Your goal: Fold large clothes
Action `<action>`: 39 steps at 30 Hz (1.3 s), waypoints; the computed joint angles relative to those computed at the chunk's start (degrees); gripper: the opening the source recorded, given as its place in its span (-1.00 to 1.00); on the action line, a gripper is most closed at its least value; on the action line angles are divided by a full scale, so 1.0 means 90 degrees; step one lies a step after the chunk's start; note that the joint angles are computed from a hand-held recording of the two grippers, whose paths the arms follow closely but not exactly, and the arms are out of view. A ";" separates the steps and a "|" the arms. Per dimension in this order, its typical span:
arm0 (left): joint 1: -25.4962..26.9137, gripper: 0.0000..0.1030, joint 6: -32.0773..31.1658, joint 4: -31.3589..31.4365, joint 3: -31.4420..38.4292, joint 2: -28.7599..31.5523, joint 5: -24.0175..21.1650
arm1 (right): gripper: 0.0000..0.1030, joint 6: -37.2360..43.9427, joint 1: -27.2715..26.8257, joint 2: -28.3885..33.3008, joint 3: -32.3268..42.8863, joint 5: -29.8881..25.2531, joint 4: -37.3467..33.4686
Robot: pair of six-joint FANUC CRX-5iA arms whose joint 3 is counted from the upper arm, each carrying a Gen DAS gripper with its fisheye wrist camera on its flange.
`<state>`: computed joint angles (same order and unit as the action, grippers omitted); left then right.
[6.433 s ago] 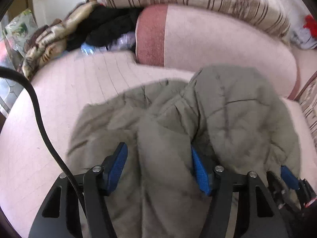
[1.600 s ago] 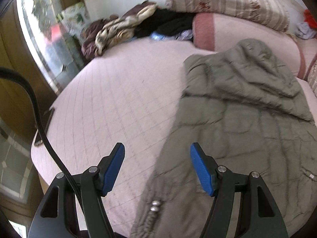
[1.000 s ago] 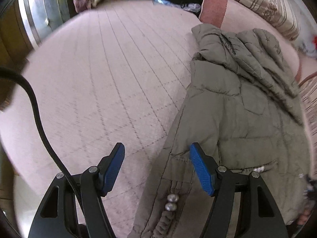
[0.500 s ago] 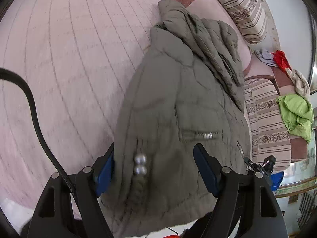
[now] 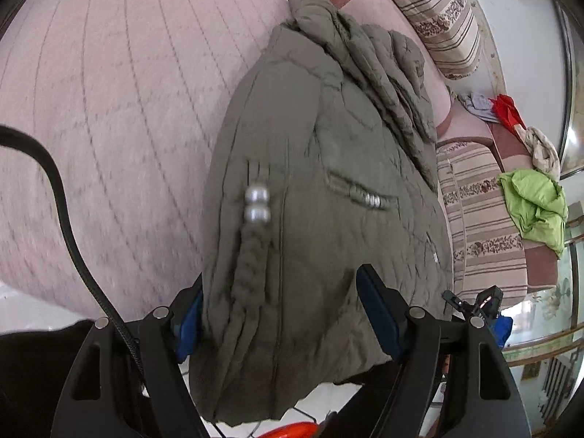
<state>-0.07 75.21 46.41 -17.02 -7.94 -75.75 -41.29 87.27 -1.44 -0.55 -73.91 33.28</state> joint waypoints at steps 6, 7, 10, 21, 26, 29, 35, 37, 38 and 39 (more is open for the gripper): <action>-0.0256 0.43 0.0034 -0.0227 0.0015 -0.0069 0.0032 | 0.61 0.0452 0.0174 0.0230 0.0299 -0.0144 -0.0295; -0.0344 0.43 0.0087 -0.0381 0.0061 -0.0105 0.0065 | 0.53 0.0475 0.0200 0.0290 0.0351 -0.0195 -0.0316; -0.0663 0.43 0.0401 -0.0861 0.0267 -0.0151 0.0187 | 0.31 0.0334 0.0267 0.0285 0.0227 -0.0041 -0.0179; -0.1492 -0.38 0.1707 -0.2242 0.1208 -0.0001 0.0332 | -0.21 -0.0549 0.0384 0.0082 -0.0471 0.0713 0.0563; -0.1432 -0.47 0.1992 -0.2370 0.1311 -0.0415 0.0418 | -0.53 -0.0751 0.0668 0.0056 -0.0378 0.0311 0.1090; -0.1425 -0.49 0.2000 -0.2366 0.1474 -0.0603 0.0449 | -0.61 -0.0956 0.0861 -0.0109 -0.0470 0.0273 0.1619; -0.1466 -0.49 0.1943 -0.2516 0.1839 -0.0769 0.0375 | -0.67 -0.0302 0.1146 0.0017 0.0130 -0.0380 0.1759; -0.1465 -0.49 0.2013 -0.2490 0.2010 -0.0610 0.0418 | -0.68 -0.0033 0.1053 0.0054 0.0302 -0.0418 0.1691; -0.1434 -0.49 0.2011 -0.2458 0.2072 -0.0562 0.0439 | -0.68 0.0076 0.1002 0.0060 0.0340 -0.0414 0.1677; -0.1429 -0.49 0.2033 -0.2449 0.2188 -0.0475 0.0466 | -0.68 0.0250 0.0906 0.0083 0.0431 -0.0415 0.1665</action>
<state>-12.93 93.51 24.37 2.67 -12.21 -71.55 -39.04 95.42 -0.69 3.33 -77.65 48.26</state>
